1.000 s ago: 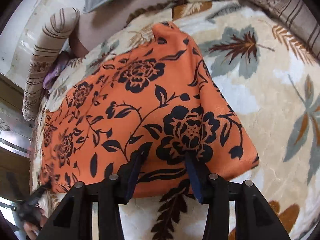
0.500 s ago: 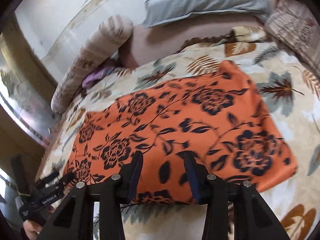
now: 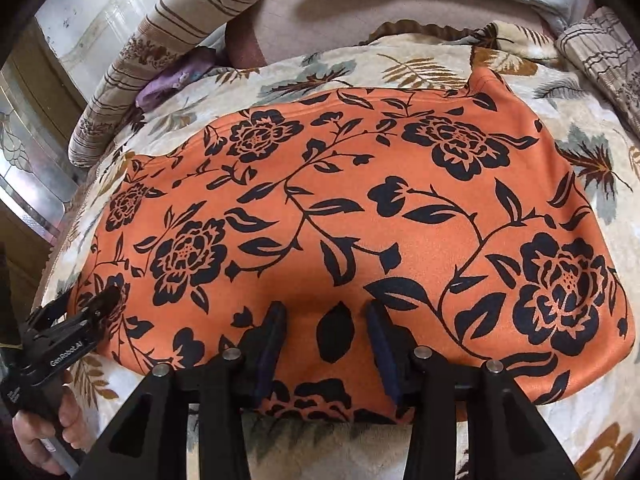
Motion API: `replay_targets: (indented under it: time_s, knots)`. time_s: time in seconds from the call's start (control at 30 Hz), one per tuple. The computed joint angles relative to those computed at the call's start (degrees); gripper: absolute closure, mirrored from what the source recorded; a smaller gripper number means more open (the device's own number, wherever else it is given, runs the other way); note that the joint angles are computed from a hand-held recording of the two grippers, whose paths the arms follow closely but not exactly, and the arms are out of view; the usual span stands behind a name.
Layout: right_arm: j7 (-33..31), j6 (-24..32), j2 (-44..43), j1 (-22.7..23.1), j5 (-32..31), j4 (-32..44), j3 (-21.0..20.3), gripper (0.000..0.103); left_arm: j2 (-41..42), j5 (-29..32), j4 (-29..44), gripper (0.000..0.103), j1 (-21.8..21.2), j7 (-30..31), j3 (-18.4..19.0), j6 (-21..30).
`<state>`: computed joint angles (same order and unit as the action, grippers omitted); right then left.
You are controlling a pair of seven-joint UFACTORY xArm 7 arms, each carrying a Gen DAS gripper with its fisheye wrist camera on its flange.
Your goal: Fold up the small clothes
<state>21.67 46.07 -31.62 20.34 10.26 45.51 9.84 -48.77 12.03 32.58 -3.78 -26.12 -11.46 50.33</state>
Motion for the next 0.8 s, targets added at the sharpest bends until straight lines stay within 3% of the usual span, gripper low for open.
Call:
replay_targets:
  time_s: [0.23,0.43,0.6,0.67,0.8]
  knots:
    - [0.8,-0.7,-1.5,0.4,2.9,-0.6,-1.4,0.056,-0.8,0.7,-1.4,0.014,-0.3,1.0,0.2,-2.0]
    - [0.8,-5.3,-5.5,0.6,4.3,-2.6,-1.7,0.056,-3.5,0.4,-1.5,0.014,-0.9,2.3,0.1,-1.4]
    - [1.4,-0.2,-1.9,0.8,3.1,-1.0,-0.6,0.056,-5.4,-1.0,-1.8,0.014,-1.6,3.2,0.3,-1.6]
    - [2.2,-1.1,-1.8,0.0,0.4,-0.8,1.3,0.056,-3.5,-0.6,-1.5,0.014,-1.2,3.6,-0.8,-0.4]
    - [2.6,-1.6,-1.9,0.6,0.6,-1.1,0.6,0.055,-2.4,-0.1,-1.9,0.01,-0.7,2.3,-1.1,-1.0]
